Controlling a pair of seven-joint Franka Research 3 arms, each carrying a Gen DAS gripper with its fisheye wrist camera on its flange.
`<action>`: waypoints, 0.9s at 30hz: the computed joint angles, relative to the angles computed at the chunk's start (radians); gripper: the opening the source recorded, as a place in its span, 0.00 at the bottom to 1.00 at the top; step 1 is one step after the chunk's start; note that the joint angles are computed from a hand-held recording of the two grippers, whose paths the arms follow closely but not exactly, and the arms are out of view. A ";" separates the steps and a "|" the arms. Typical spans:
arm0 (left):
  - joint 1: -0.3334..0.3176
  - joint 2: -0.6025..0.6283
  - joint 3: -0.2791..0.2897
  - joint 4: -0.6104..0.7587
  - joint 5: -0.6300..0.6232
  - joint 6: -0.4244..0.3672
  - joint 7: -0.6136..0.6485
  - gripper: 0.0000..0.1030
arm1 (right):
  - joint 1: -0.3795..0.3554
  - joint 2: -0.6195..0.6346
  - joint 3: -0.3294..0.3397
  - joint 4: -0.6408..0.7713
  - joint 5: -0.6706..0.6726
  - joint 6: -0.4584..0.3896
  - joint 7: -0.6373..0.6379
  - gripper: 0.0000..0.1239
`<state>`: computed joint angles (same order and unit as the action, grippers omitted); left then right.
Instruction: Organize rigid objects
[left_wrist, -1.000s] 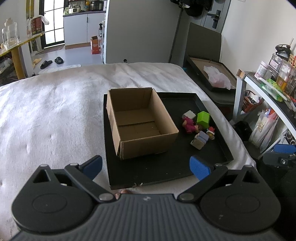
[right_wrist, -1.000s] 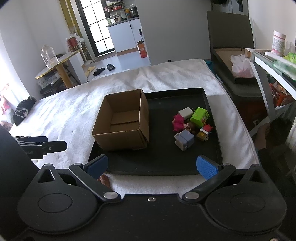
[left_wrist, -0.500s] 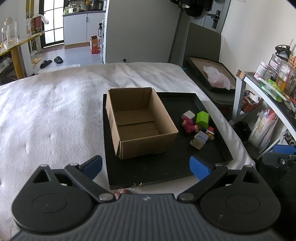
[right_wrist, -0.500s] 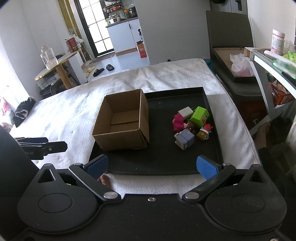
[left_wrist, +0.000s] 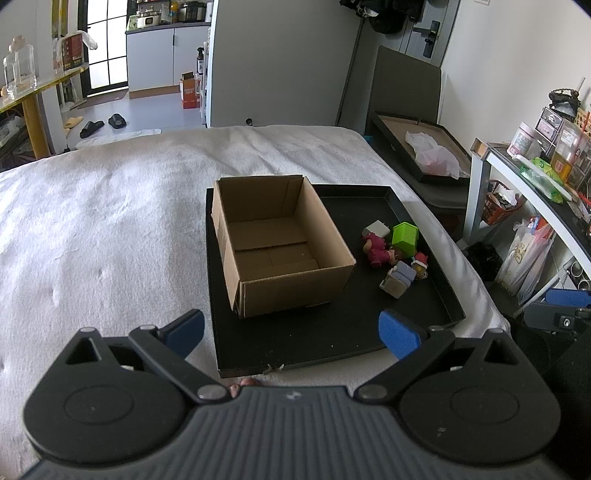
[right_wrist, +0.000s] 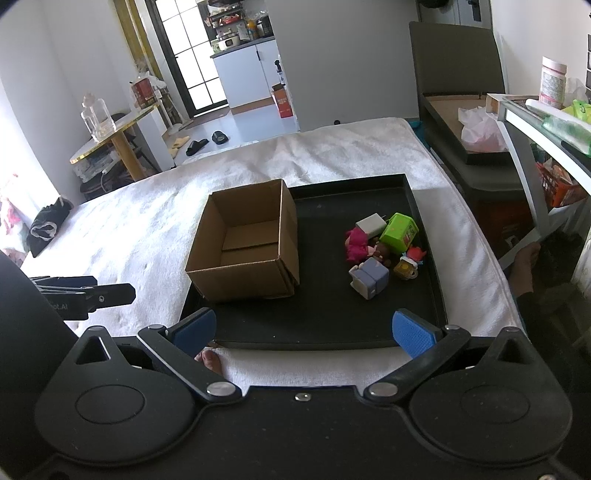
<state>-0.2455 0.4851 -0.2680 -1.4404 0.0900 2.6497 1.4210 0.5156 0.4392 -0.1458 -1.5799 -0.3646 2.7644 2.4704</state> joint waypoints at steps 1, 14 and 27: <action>-0.001 -0.001 0.001 0.000 0.001 0.000 -0.001 0.97 | 0.002 0.001 -0.002 0.002 -0.001 -0.001 0.003 0.83; -0.001 -0.004 0.003 -0.005 0.008 0.006 -0.004 0.97 | 0.003 0.002 -0.004 0.005 -0.007 -0.003 0.004 0.83; -0.001 -0.011 0.004 -0.019 0.016 0.018 -0.011 0.97 | 0.000 0.002 -0.003 0.000 -0.002 0.011 0.006 0.83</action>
